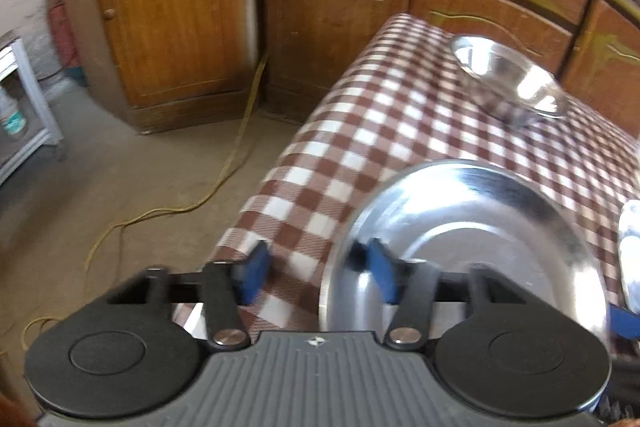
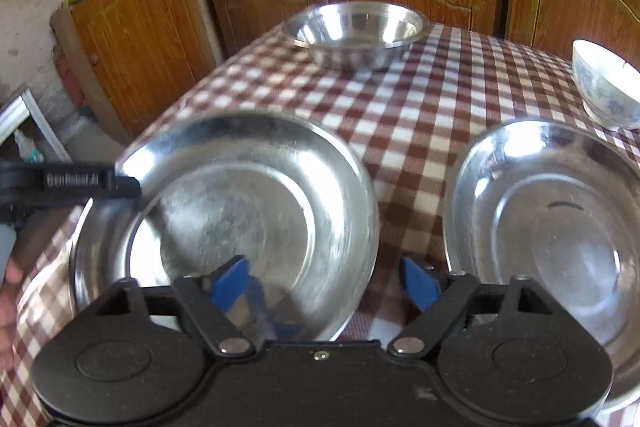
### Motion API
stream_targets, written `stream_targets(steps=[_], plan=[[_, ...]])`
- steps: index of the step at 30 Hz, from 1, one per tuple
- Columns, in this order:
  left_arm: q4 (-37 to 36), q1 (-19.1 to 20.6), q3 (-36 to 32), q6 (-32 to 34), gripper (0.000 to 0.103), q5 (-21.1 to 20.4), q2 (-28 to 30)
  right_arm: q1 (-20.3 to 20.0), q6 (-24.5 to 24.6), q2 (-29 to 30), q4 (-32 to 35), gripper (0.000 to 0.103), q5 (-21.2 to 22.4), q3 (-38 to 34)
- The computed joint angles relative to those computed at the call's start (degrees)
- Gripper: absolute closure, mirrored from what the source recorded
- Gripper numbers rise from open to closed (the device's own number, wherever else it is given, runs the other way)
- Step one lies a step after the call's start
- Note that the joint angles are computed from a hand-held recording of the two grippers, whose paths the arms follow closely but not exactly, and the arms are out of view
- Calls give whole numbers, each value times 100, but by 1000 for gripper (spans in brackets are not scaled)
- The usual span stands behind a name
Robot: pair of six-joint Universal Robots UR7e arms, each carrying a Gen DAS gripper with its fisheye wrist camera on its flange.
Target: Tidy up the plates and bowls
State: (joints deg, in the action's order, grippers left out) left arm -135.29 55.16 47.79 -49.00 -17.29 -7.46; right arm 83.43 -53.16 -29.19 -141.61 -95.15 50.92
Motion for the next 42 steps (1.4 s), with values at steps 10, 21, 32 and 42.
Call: stream_targets(steps=[10,21,32,42], plan=[[-236,-117,267,165,81,-53,-154,-38,203,-39,38,77,305,-130],[-525,-476,80,577,81,158,58,-74,-160,-644,-541,77,686,487],[-37,-852,-251,376,81,235,257,-201,-116,-1331,-612,78,1008,908],[192,-1129,-860,495,81,275,610,-364,-32,-1880,-616,78,1355,1157]])
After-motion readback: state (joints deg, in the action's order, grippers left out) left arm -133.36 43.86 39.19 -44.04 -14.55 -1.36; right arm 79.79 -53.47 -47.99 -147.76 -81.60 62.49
